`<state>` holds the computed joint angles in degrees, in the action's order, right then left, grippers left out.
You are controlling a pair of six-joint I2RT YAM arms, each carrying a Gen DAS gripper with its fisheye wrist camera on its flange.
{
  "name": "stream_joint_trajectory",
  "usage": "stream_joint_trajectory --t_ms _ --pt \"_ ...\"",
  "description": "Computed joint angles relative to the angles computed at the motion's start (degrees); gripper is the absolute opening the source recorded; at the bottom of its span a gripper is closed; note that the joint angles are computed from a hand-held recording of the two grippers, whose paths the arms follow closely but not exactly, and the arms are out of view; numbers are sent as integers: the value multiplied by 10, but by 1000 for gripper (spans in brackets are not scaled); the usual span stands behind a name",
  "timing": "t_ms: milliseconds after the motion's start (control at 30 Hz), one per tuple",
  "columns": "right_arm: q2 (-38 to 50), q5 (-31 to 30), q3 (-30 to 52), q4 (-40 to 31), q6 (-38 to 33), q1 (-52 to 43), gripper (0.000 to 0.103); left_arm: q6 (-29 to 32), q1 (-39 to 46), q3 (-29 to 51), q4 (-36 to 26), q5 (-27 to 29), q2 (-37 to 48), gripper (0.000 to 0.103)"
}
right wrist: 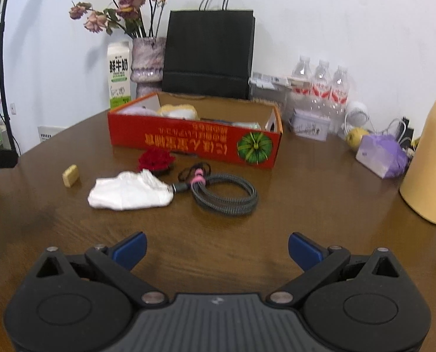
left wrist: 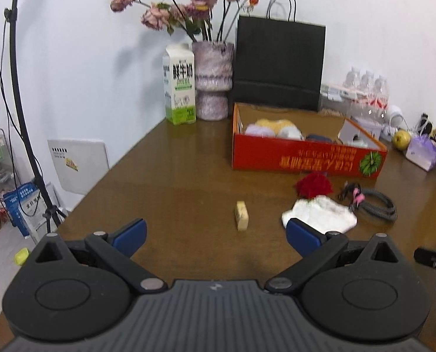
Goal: Organize objects
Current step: 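Move the left tool toward the beige block while the right approaches the black cable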
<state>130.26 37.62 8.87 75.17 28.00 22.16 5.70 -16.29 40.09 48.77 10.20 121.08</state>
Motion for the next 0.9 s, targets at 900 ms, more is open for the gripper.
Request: stream_joint_trajectory --t_ms 900 --pt "96 -167 41 93 -163 -170 103 34 12 94 -70 27 78 103"
